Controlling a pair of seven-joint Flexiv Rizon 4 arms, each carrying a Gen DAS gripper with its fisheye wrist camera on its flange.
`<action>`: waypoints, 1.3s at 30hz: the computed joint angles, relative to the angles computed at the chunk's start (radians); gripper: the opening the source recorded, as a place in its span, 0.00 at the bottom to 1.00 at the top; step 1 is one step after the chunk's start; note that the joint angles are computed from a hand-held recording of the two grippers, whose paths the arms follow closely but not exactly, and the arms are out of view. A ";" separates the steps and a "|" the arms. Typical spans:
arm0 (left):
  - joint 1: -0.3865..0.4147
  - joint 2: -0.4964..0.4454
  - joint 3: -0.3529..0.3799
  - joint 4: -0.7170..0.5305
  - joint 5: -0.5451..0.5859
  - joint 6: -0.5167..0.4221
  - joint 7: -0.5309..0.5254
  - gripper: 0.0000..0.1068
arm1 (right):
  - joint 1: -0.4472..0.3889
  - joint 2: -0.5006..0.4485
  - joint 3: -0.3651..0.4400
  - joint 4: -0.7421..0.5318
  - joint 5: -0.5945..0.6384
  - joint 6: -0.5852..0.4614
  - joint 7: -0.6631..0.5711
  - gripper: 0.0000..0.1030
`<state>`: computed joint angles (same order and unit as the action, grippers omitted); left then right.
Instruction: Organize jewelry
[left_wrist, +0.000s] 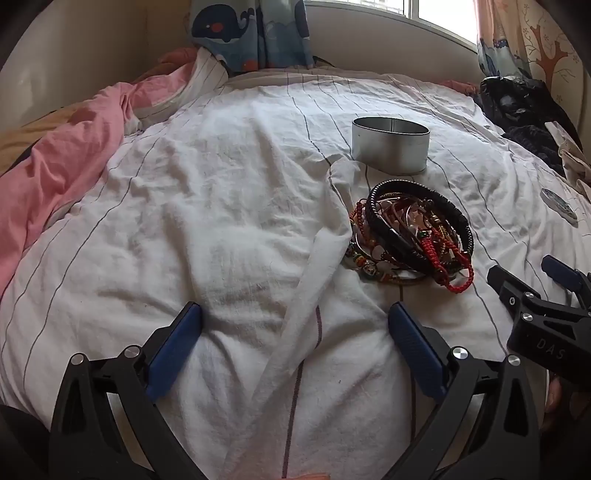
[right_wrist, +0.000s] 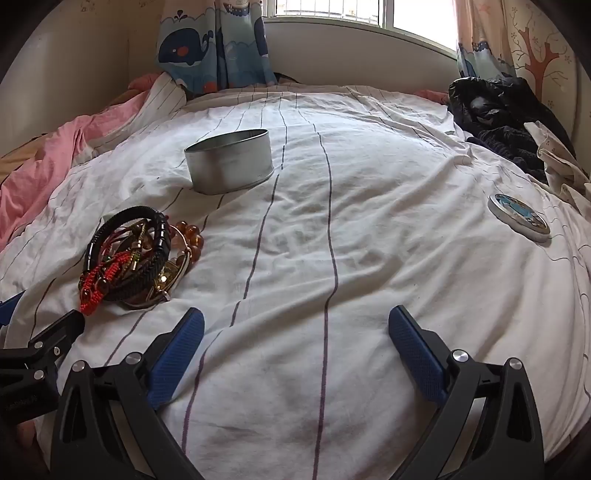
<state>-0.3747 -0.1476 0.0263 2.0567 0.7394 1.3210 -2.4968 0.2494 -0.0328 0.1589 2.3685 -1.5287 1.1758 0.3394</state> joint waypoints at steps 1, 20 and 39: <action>-0.001 0.000 -0.001 -0.002 0.000 -0.008 0.003 0.91 | 0.000 0.000 0.000 0.000 -0.002 0.000 0.001 0.93; -0.004 0.003 -0.006 -0.014 0.047 -0.024 -0.034 0.91 | 0.002 0.001 0.002 0.000 0.004 -0.005 -0.004 0.93; -0.003 0.004 -0.010 -0.016 0.059 -0.028 -0.045 0.91 | 0.003 0.000 0.001 -0.001 0.005 -0.007 -0.006 0.93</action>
